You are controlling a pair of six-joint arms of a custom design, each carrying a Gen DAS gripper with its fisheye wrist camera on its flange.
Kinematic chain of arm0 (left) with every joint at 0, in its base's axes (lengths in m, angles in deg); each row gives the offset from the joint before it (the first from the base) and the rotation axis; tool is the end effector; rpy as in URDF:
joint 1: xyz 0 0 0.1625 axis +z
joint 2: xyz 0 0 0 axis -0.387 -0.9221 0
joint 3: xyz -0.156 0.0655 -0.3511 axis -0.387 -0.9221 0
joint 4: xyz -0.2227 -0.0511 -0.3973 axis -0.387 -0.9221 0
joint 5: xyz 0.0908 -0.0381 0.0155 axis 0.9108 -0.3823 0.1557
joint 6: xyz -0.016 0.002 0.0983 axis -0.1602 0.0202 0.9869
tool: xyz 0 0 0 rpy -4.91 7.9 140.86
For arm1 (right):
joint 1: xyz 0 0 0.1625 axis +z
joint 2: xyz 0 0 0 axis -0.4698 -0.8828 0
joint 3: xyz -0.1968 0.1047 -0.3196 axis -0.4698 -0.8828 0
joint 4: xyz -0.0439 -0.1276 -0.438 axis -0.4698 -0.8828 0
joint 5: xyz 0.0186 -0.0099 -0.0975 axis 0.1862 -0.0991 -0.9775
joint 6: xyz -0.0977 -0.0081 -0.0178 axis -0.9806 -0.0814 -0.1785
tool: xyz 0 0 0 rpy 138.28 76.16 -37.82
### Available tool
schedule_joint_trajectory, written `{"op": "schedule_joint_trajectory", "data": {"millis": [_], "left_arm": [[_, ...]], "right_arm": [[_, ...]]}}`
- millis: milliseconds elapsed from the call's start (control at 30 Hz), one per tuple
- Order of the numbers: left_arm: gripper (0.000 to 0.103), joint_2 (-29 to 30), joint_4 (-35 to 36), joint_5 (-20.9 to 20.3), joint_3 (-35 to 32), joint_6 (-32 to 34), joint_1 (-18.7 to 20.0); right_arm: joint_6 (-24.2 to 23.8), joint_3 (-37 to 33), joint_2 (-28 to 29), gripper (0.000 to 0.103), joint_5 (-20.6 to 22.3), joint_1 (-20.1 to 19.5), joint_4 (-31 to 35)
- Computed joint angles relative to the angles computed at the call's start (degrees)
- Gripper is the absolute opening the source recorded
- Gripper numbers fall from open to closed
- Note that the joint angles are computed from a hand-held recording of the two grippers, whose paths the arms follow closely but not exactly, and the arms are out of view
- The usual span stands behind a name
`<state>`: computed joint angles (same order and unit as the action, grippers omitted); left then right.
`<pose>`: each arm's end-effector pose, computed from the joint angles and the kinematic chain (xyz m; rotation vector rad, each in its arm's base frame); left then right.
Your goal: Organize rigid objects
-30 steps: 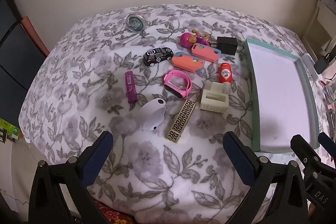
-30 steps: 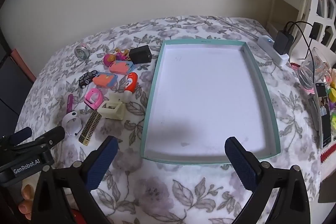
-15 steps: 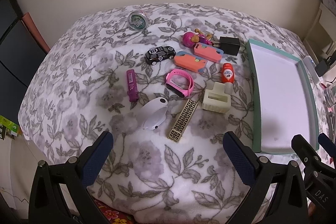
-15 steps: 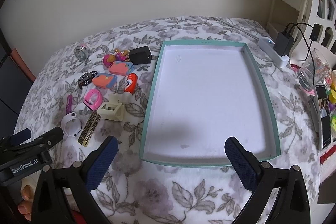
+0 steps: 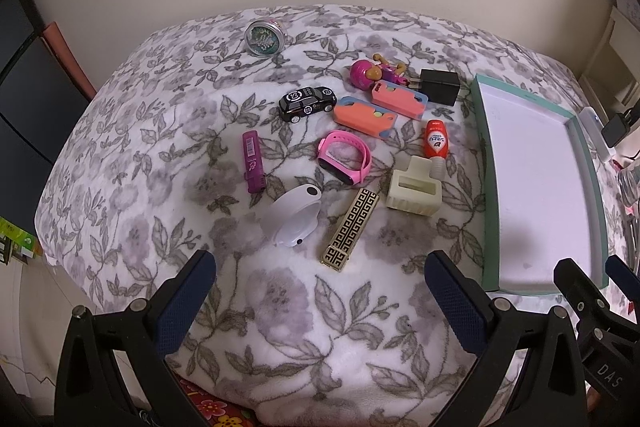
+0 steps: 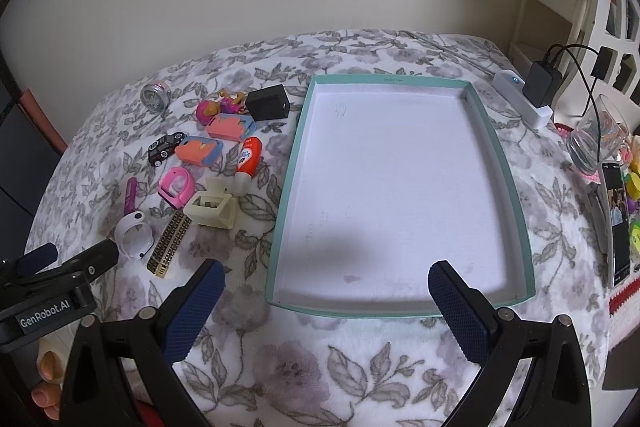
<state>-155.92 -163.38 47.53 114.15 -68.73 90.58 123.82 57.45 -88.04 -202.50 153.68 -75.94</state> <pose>0.0032 -0.5471 0.3457 0.3887 2.2468 -0.4781 0.4128 -0.4861 -0.0634 -0.0635 -2.2979 0.7710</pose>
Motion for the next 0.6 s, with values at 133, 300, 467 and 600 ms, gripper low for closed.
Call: {"op": "schedule_joint_trajectory", "data": {"millis": [133,300,467,600], "left_arm": [[0.103,0.0,0.01,-0.01,0.0,0.0,0.01],[0.103,0.0,0.05,-0.06,0.02,-0.11,0.02],[0.103,0.16,0.01,-1.14,-0.5,-0.24,0.56],[0.103,2.01,-1.76,1.5,-2.88,-1.14,1.48]], "right_arm": [[-0.13,-0.03,0.09,0.103,0.04,-0.05,-0.16],[-0.74,-0.28,0.38,0.103,-0.01,0.03,-0.16],[-1.82,-0.73,0.59,0.103,0.91,0.15,-0.9],[-4.51,-3.27,1.84,0.103,0.44,0.68,-0.49]]}}
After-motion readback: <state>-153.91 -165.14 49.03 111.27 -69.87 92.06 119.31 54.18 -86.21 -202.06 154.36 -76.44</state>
